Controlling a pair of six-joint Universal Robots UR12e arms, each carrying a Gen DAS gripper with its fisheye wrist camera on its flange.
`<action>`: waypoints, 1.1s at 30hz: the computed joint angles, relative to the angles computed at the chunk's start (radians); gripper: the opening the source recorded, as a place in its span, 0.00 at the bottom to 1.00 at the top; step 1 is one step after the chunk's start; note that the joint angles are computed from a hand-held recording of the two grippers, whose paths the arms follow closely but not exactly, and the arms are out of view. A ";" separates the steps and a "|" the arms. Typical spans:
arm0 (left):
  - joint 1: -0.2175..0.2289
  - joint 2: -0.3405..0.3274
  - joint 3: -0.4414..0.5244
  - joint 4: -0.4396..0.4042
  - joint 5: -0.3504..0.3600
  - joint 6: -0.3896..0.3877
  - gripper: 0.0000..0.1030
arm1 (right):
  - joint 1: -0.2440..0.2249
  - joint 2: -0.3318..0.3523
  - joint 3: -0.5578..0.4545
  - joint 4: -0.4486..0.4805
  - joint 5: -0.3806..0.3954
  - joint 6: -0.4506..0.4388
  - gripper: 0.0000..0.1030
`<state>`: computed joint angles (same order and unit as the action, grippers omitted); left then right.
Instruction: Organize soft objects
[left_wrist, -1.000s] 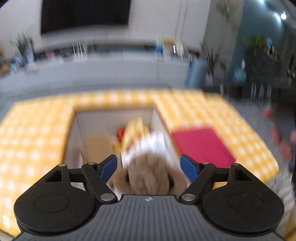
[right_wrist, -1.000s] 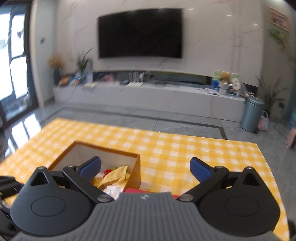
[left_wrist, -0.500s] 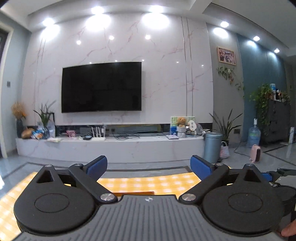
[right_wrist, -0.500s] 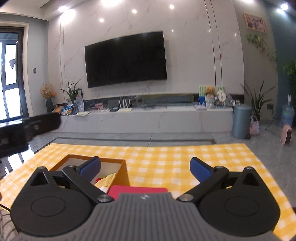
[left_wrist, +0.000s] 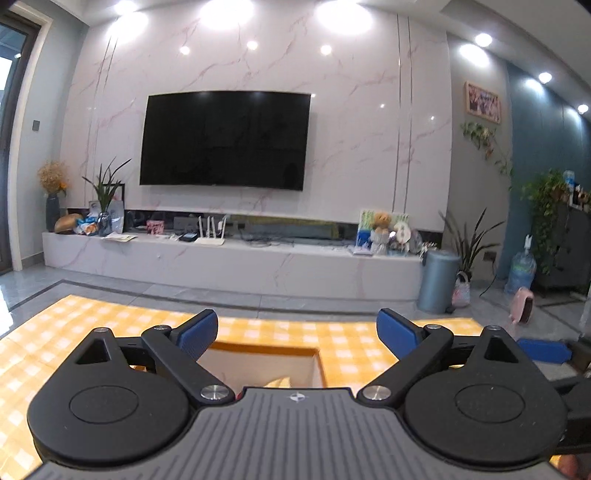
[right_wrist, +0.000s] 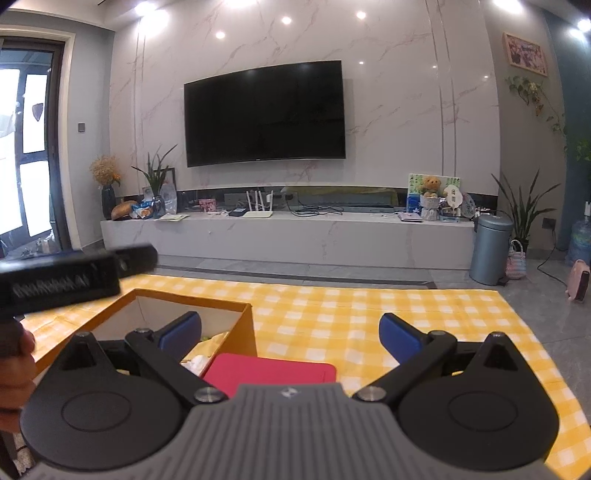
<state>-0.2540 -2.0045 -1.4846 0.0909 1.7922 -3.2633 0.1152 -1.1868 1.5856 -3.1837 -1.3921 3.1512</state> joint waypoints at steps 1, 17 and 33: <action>-0.001 0.001 0.000 -0.016 0.002 -0.001 1.00 | 0.000 0.002 -0.001 -0.001 0.005 -0.005 0.97; -0.009 0.005 -0.004 -0.090 -0.002 0.033 1.00 | 0.003 0.017 0.002 0.020 -0.014 -0.025 0.97; -0.011 0.014 -0.009 -0.100 -0.001 0.018 1.00 | 0.001 0.009 0.007 0.021 0.000 -0.039 0.97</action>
<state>-0.2650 -1.9906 -1.4940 -0.0094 1.7912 -3.2457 0.1167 -1.1775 1.5922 -3.1626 -1.3924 3.1120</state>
